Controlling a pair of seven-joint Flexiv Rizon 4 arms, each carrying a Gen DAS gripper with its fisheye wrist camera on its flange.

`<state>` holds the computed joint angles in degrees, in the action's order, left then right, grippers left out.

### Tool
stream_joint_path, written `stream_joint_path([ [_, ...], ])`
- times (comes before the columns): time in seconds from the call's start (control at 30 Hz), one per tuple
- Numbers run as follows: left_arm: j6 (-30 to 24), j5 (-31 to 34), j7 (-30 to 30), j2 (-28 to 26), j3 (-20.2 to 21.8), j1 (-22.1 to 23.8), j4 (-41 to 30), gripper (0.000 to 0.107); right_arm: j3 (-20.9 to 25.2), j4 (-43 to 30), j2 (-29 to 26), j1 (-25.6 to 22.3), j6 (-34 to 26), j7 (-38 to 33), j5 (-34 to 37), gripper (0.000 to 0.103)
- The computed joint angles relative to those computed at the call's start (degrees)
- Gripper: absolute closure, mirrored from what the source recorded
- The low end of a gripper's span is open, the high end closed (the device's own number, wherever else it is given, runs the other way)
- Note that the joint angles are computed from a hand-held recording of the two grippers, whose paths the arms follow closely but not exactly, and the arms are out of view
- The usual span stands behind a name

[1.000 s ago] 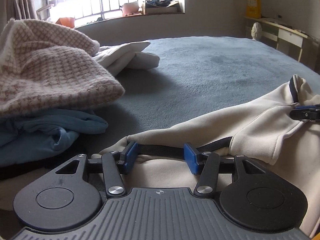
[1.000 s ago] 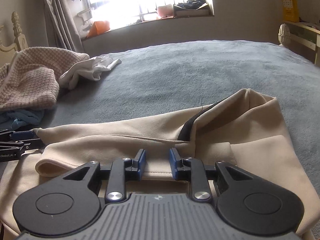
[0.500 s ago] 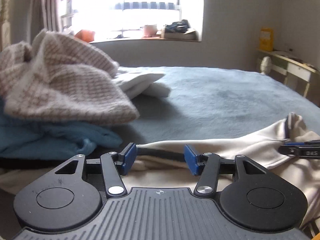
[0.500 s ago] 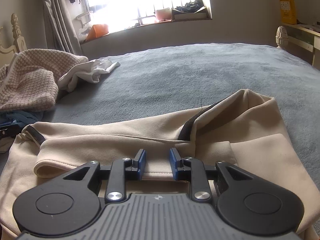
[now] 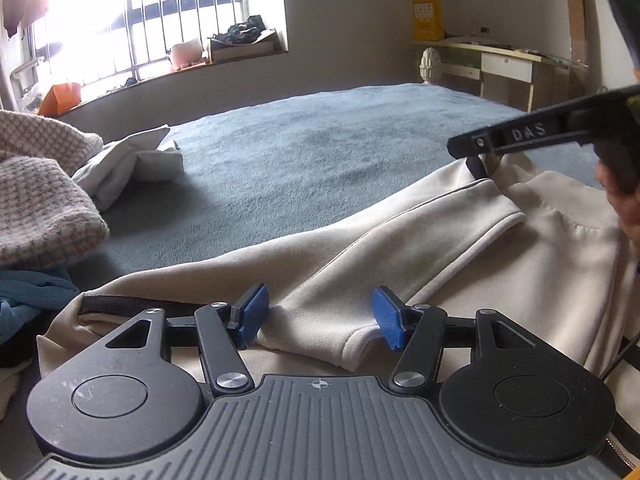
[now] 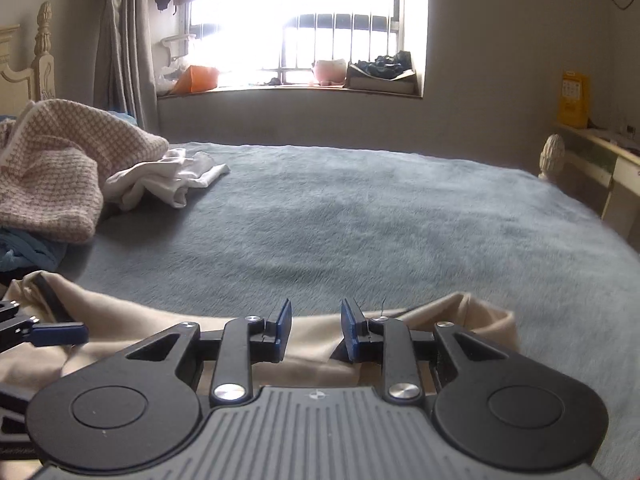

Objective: Fold clothes

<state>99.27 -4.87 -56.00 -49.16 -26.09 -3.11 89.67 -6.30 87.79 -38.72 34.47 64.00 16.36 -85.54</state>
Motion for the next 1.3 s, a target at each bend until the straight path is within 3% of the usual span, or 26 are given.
stream_joint_path([
  [0.17, 0.7, 0.5, -0.2, -0.5, -0.3, 0.2, -0.1, 0.048, 1.0, 1.5, -1.2, -2.3, -4.4, -9.9, 11.1, 0.077],
  [0.23, 0.6, 0.6, -0.2, -0.7, -1.0, 0.7, -0.1, 0.048, -1.3, 7.5, 1.7, -3.2, -0.4, -1.4, 8.8, 0.082],
  [0.3, 0.4, 0.6, -0.4, -0.9, -1.5, 1.1, 0.0, 0.048, -2.4, 11.2, 4.1, -5.2, 4.3, 10.6, 2.2, 0.083],
  [0.33, 0.3, 0.5, -0.4, -0.9, -1.6, 1.2, -0.1, 0.048, -2.2, 12.1, 4.9, -6.1, 5.2, 14.4, 0.1, 0.096],
  [0.43, 0.5, 0.5, -0.6, -1.0, -1.2, 0.8, -0.2, 0.047, -0.2, 12.2, 5.8, -7.9, 4.3, 18.7, -0.7, 0.095],
  [0.57, 1.4, 0.9, -0.9, -1.0, -0.9, 0.6, 0.0, 0.047, 0.7, 10.2, 6.8, -9.2, 3.3, 27.6, -9.5, 0.092],
  [0.63, 1.6, 1.1, -1.2, -1.0, -0.7, 0.5, 0.0, 0.047, 1.9, 7.4, 5.2, -10.4, 4.4, 24.8, -9.8, 0.092],
  [0.77, 1.7, 1.4, -1.5, -0.9, -0.4, 0.3, 0.1, 0.047, 4.5, 2.6, 0.1, -10.7, 5.8, 0.5, 6.2, 0.092],
  [0.83, 1.7, 1.5, -1.7, -0.9, -0.4, 0.3, 0.0, 0.047, 6.3, 1.4, -1.3, -10.1, 1.8, -13.9, 13.7, 0.095],
  [0.9, 1.8, 1.6, -1.8, -0.9, -0.4, 0.3, 0.0, 0.047, 5.1, 2.9, -0.6, -9.1, 0.8, -17.9, 14.5, 0.096],
  [1.0, 1.8, 1.7, -2.0, -0.9, -0.3, 0.3, 0.0, 0.047, 1.0, 6.5, 2.1, -6.9, 0.6, -8.2, 14.1, 0.094],
  [1.1, 1.7, 1.6, -2.2, -0.8, -0.1, 0.1, 0.0, 0.047, -1.9, 10.4, 5.4, -6.8, 4.6, 7.3, 11.3, 0.094],
  [1.17, 1.7, 1.6, -2.2, -0.8, 0.0, 0.0, -0.1, 0.047, -2.4, 10.5, 6.9, -6.9, 7.6, 10.6, 5.1, 0.092],
  [1.3, 1.8, 1.5, -2.4, -0.8, 0.4, -0.3, -0.2, 0.046, 0.5, 5.2, 4.7, -9.6, 21.1, 11.7, -2.9, 0.092],
])
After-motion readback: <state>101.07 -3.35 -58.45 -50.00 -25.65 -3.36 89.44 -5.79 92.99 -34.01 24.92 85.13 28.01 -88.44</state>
